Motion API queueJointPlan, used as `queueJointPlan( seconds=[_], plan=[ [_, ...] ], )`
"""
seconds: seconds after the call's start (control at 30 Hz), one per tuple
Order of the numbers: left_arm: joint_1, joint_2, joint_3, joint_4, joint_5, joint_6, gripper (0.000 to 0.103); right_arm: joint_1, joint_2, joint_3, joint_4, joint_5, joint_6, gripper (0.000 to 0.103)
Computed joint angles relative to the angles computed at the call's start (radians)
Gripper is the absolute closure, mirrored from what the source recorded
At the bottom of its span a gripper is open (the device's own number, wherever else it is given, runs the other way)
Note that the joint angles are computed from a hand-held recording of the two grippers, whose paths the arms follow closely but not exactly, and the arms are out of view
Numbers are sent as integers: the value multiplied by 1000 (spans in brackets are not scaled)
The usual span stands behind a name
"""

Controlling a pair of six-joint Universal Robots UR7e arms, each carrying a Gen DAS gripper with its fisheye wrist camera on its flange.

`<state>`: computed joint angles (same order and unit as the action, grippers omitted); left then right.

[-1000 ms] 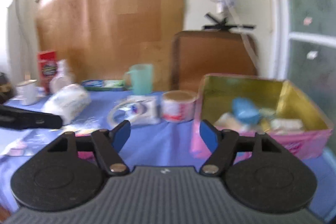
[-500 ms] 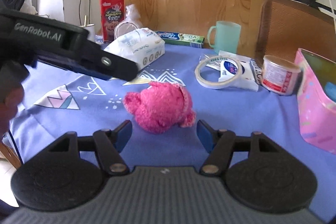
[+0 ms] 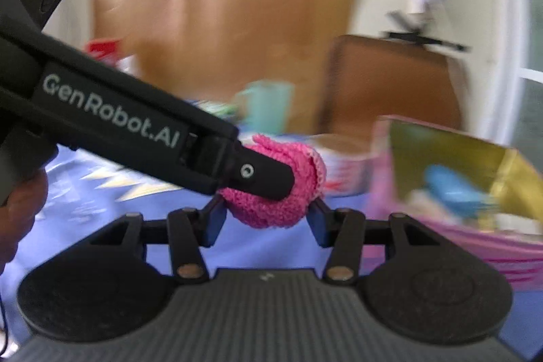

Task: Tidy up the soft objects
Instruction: 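Carry the pink towel into the pink tin and release it, then reach the right gripper to the clear tape roll and grasp its rim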

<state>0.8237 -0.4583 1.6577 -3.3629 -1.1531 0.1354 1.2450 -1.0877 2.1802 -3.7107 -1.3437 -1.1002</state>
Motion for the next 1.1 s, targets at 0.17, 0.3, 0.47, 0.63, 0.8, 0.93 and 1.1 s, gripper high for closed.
queueJointPlan(
  seconds=[0.17, 0.3, 0.47, 0.63, 0.8, 0.93, 1.1],
  plan=[
    [-17, 140, -245, 140, -46, 21, 55, -39, -35, -87, 18, -25, 90, 48],
    [-30, 237, -410, 222, -14, 2, 42, -48, -6, -177, -6, -86, 143, 44],
    [-29, 243, -403, 180, 52, -23, 43, -73, 24, -249, -43, -120, 245, 31],
    [-23, 179, -281, 98, 126, -41, 43, -94, 11, -212, -81, -38, 302, 31],
    [-3, 89, -120, 13, 194, -108, 45, -66, 22, -179, -100, 17, 272, 31],
    [18, 16, 20, -110, 274, -133, 45, -31, 25, -158, -44, 61, 239, 33],
    [54, -37, 124, -204, 418, -155, 45, 44, 60, -171, 155, 46, 170, 43]
  ],
)
